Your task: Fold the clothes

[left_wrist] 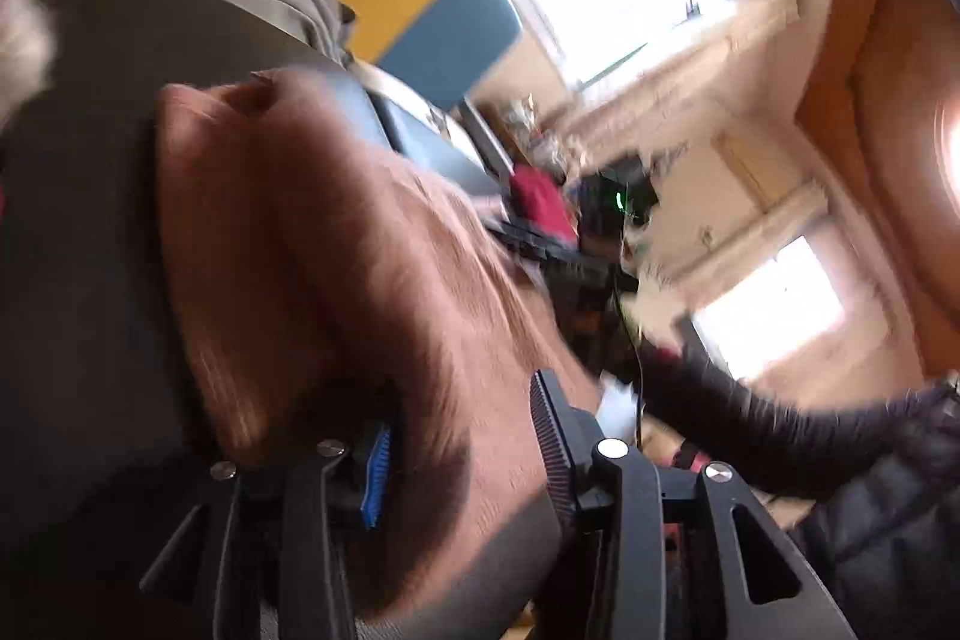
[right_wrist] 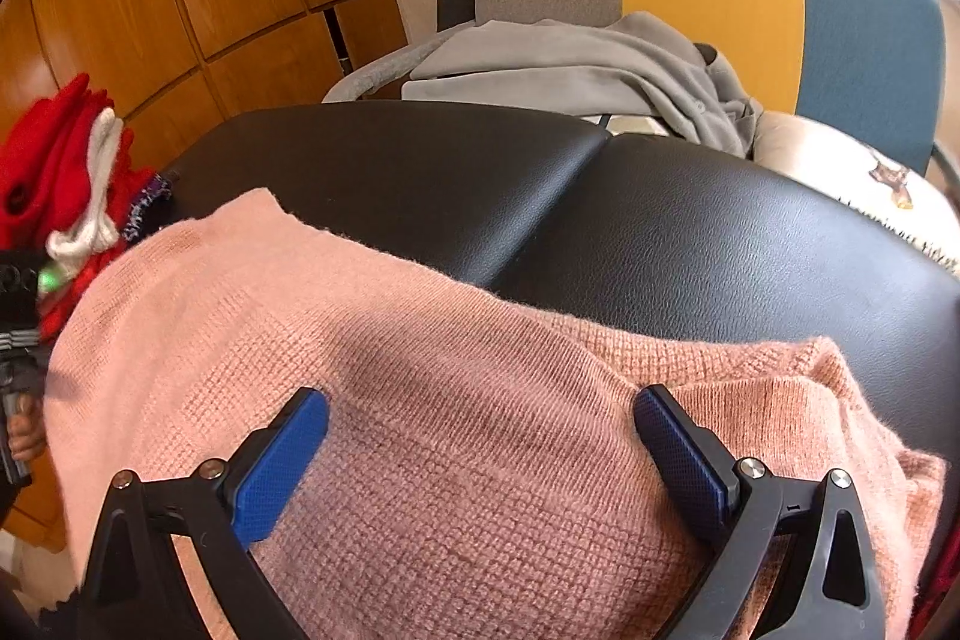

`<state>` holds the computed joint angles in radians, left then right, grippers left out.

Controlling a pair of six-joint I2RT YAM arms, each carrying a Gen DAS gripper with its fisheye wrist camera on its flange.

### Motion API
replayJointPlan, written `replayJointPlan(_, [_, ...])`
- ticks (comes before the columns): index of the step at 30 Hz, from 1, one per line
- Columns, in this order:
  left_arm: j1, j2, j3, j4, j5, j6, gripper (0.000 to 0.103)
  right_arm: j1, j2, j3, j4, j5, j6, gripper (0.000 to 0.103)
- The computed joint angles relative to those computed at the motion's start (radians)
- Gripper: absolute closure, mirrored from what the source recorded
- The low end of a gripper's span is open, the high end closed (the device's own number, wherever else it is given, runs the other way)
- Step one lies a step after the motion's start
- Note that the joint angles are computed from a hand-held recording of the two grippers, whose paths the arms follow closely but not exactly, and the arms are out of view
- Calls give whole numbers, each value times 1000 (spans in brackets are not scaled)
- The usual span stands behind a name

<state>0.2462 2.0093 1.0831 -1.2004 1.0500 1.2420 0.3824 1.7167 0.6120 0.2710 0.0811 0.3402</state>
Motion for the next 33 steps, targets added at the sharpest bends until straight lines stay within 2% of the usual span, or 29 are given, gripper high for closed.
replayJointPlan(2, [38,-73,-47,-33,-89,76,71,-12,-16,-29,17,-28,-15,0])
replayJointPlan(4, [108,-120,-75,-91,-166,160,71,-28,-31,-54,34,-57,-24,0])
replayJointPlan(7, [230,-126,-80,-274,-260,350,73,-27,-37,-64,45,-58,-21,0])
replayJointPlan(9, [293,-169,-108,-304,-301,405,73,-26,-40,-71,52,-58,-19,0])
replayJointPlan(11, [321,-194,-112,-262,-281,353,70,-24,-41,-73,55,-57,-18,0])
replayJointPlan(13, [315,-192,-85,-171,-218,224,68,-18,-42,-71,51,-48,-17,0])
replayJointPlan(14, [307,-179,-67,-132,-187,161,62,-12,-42,-67,44,-38,-17,0])
replayJointPlan(15, [297,-166,-51,-90,-159,95,62,-8,-43,-65,38,-29,-18,0])
replayJointPlan(19, [210,-77,21,-11,-131,-1,55,1,-44,-60,24,-7,-21,0])
replayJointPlan(21, [154,-67,14,64,-142,-75,53,0,-46,-61,24,-7,-22,0])
replayJointPlan(25, [65,-42,3,131,-110,-153,50,-6,-47,-66,34,-18,-21,0])
replayJointPlan(28, [37,16,24,23,-50,-81,51,-17,-48,-73,47,-37,-21,0])
replayJointPlan(29, [37,63,56,-121,-54,45,56,-21,-48,-77,55,-46,-19,0])
replayJointPlan(31, [22,27,20,-175,-77,136,60,-27,-47,-80,66,-59,-15,0])
replayJointPlan(33, [31,4,-3,-229,-123,209,71,-29,-49,-84,73,-65,-11,0])
